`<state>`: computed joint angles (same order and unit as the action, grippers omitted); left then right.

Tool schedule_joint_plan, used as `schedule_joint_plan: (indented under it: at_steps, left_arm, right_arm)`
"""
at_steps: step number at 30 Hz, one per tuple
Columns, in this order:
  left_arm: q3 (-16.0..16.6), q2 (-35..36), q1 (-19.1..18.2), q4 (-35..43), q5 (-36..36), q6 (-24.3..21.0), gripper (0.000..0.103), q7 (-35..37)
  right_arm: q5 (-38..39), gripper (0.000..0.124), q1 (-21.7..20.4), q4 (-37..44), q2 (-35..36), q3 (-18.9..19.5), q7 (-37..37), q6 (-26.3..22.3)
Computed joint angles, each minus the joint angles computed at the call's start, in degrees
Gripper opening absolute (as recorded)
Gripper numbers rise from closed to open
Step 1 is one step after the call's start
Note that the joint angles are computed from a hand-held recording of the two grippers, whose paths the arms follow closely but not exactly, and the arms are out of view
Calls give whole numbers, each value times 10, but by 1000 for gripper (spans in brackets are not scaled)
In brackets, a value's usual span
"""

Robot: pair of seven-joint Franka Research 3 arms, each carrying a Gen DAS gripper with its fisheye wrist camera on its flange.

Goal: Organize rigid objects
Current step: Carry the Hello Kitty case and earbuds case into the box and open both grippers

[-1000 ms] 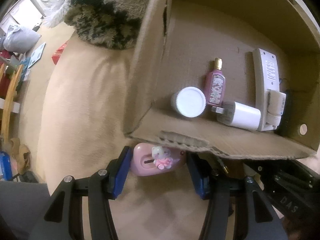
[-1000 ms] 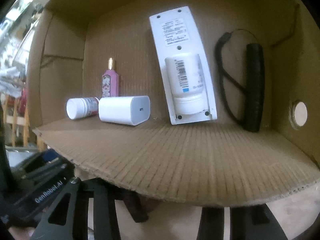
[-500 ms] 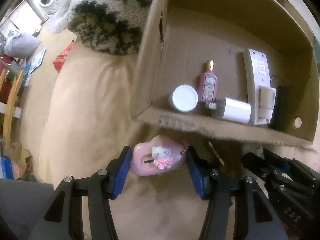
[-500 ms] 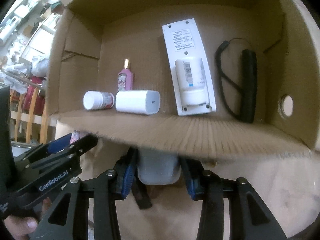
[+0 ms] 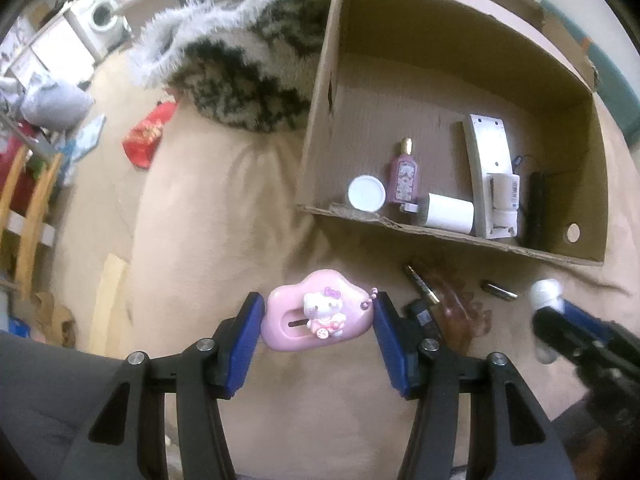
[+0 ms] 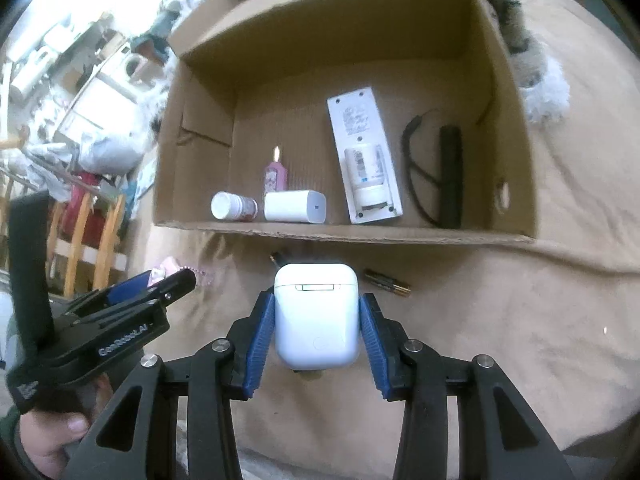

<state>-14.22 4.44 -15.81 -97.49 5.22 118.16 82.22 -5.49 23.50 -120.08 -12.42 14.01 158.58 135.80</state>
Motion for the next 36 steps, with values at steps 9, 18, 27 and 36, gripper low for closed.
schedule_joint_plan:
  at_steps: [9,18,27,36]
  left_arm:
    - [0,-14,2,22,-25,24,52,17]
    - [-6,49,-9,129,-6,43,52,28]
    - [-19,151,-29,237,-6,20,52,72]
    - [-15,175,-31,221,-21,27,52,70]
  right_arm:
    - [-61,45,-17,16,-22,15,36,8]
    - [-102,45,-41,57,-18,3,9,-2]
    - [-100,45,-57,69,18,-24,-41,33]
    - [-72,45,-52,54,51,-35,-55,36]
